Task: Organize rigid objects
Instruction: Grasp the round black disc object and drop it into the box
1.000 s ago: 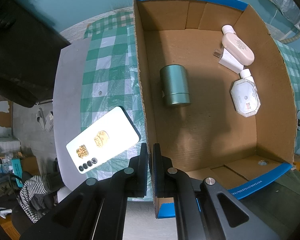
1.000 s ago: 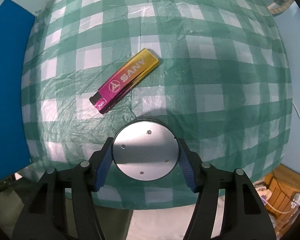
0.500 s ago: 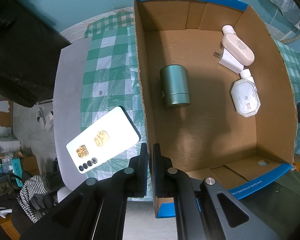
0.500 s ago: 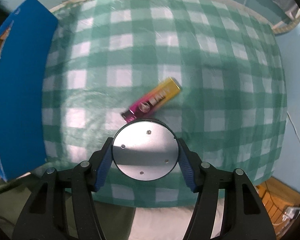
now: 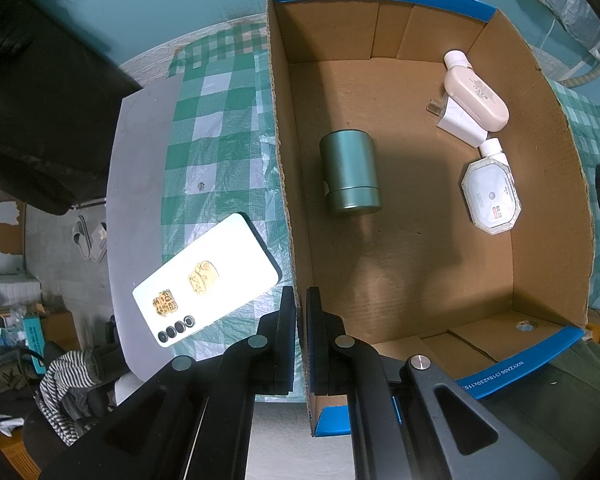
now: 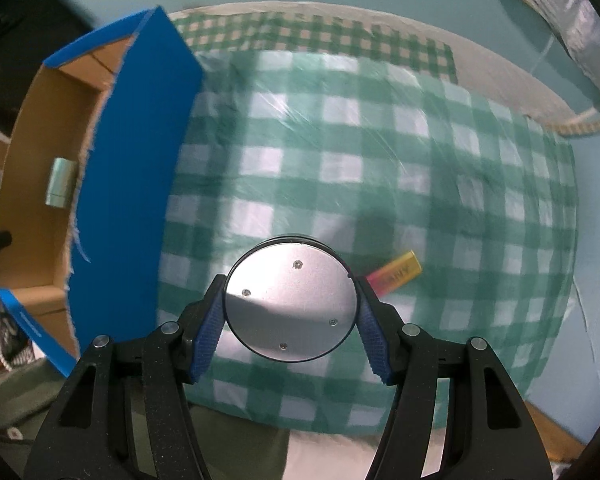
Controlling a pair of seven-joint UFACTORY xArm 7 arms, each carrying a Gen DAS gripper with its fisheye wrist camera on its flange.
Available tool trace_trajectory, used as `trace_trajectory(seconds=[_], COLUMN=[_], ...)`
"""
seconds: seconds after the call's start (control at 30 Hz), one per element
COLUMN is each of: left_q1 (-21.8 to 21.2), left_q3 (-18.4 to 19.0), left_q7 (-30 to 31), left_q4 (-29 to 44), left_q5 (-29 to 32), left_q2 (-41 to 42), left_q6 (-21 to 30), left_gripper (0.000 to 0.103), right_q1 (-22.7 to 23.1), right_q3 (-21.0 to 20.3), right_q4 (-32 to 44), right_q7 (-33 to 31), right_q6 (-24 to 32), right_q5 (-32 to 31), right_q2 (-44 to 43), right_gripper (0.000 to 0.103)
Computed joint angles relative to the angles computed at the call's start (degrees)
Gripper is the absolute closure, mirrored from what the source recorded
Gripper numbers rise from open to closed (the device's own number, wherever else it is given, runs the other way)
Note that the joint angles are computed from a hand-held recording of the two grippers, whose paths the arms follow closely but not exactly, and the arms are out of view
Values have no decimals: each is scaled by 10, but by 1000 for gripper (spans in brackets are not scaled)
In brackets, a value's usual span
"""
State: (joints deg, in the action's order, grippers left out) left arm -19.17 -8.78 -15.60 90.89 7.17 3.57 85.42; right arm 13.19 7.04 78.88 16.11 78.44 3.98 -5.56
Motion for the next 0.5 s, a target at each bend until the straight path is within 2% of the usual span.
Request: trace_trajectory(seconds=[0.5], left_q1=[0], left_q3=[1], left_q7=[-6], left_q4=[1], left_q5=[1], left_q2=[2], left_q6=[-2], left_gripper=[99], right_q1=[22], right_q3=[7], right_q4=[167], right_q7=[-36], right_q6=[25], right_q5=[-11], right_q2=[102], right_gripper=[41])
